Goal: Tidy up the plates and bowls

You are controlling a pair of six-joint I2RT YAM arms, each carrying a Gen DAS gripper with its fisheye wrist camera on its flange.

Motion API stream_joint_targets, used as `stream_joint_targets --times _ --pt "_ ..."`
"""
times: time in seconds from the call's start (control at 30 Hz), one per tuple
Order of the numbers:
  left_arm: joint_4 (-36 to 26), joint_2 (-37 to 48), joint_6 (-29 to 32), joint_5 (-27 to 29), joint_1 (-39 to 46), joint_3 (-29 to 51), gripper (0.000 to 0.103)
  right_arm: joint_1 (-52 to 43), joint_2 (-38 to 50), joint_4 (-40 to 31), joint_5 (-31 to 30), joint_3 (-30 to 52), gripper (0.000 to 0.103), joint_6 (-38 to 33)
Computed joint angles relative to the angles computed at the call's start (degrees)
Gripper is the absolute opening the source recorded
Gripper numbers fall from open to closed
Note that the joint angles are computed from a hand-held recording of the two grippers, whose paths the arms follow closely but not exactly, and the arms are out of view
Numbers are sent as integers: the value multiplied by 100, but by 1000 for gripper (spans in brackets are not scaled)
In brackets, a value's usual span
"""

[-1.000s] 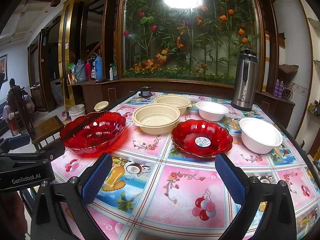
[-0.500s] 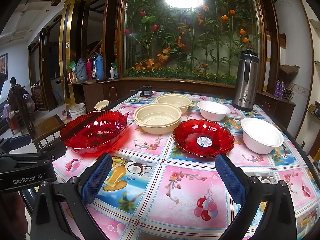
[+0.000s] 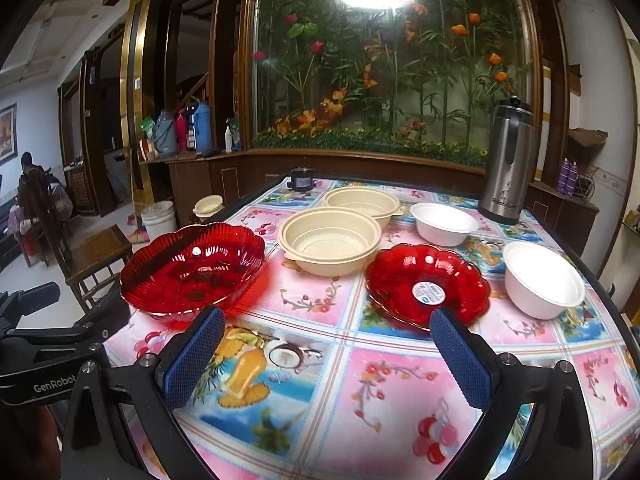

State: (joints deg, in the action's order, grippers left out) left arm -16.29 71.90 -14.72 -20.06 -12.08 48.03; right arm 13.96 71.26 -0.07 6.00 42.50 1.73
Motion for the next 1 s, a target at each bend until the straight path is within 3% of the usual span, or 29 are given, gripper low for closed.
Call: stream_joint_targets --times 0.33,0.4,0.7,1.0 --pt "124 917 162 329 909 597 103 340 1528 346 100 1197 103 167" --pt "123 1055 151 425 1003 706 103 411 1706 268 -20 1466 103 520" --pt "44 1622 109 599 1129 1181 103 469 2657 -186 -46 2408 103 784" --pt "-740 2708 -328 666 1195 2186 103 410 3503 -629 -100 3156 103 1009"
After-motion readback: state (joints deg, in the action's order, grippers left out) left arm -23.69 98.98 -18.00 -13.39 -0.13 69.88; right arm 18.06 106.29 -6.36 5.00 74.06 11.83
